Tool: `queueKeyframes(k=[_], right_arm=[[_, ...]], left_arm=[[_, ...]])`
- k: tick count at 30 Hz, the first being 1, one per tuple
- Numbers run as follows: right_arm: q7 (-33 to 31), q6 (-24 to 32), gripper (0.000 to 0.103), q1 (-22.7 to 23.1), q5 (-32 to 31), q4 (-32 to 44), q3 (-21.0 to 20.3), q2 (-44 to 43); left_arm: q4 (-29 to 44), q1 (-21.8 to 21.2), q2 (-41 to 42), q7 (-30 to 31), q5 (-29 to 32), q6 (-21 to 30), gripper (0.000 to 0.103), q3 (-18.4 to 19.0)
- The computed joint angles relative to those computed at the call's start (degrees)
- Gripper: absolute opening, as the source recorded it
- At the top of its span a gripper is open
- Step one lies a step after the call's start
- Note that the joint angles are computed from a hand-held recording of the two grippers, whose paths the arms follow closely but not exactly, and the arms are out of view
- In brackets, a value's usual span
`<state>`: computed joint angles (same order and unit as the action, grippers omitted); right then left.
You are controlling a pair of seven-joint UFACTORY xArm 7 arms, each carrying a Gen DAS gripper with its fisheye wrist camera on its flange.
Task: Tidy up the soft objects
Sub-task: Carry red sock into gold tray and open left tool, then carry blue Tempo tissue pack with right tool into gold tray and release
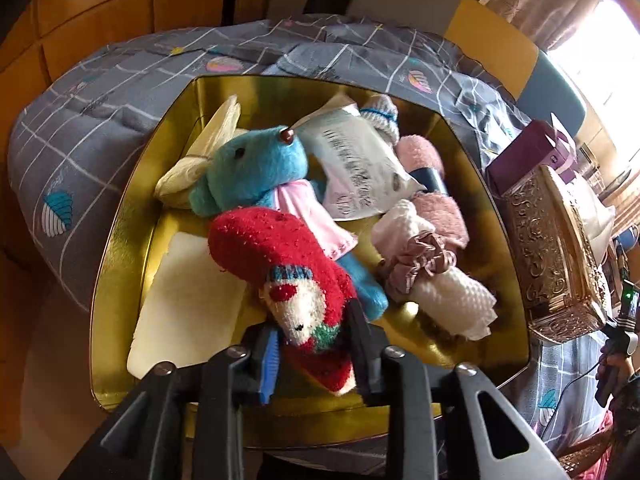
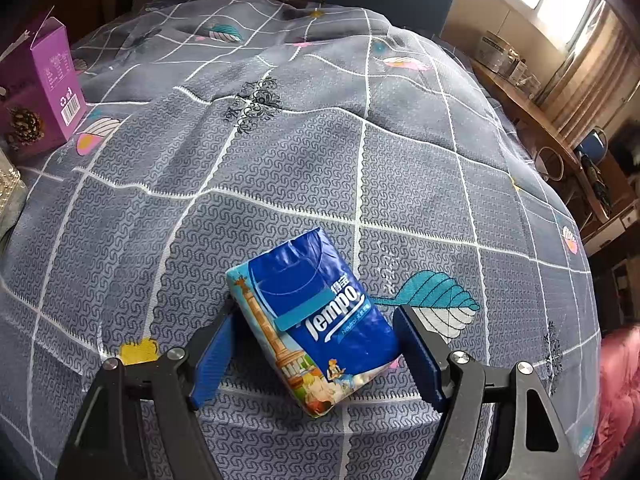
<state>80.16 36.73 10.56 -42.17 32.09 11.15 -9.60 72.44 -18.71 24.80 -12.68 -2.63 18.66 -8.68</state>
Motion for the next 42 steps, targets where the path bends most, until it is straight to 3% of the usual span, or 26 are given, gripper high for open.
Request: queueKeyframes(k=[5, 11, 22, 27, 35, 42], right_arm=[[-0.21, -0.44, 0.077, -0.35, 0.02, -0.27, -0.32, -0.11], [-0.26, -0.71, 0.077, -0.65, 0.01, -0.38, -0.34, -0.13], [-0.10, -0.86, 0.077, -0.76, 0.25, -0.48, -0.43, -0.15], [0.33, -1.31, 0.077, -1.10, 0.49, -0.53, -0.61, 0.07], [1.40, -1.89, 0.077, -1.51, 1.01, -0.40, -1.11, 0.66], [3.00, -2.42, 0.077, -2.20, 2.40, -0.14, -1.64, 1.36]], left_arm=[[-1.33, -3.14, -1.79, -5.40, 4.89, 0.49, 0.039, 3.81], [-5.26, -7.66, -5.78, -15.54, 16.96, -1.93, 0.039, 9.19], [-8.43, -8.89, -10.03, -26.19, 32.50, -5.33, 0.040, 10.32], [-8.68, -7.48, -10.53, -25.08, 33.27, -6.11, 0.040, 8.19], [-9.09, -8.13, -10.68, -24.66, 34.82, -8.05, 0.040, 7.95], [-9.55, -8.03, -10.52, -20.49, 32.18, -9.06, 0.040, 6.79]])
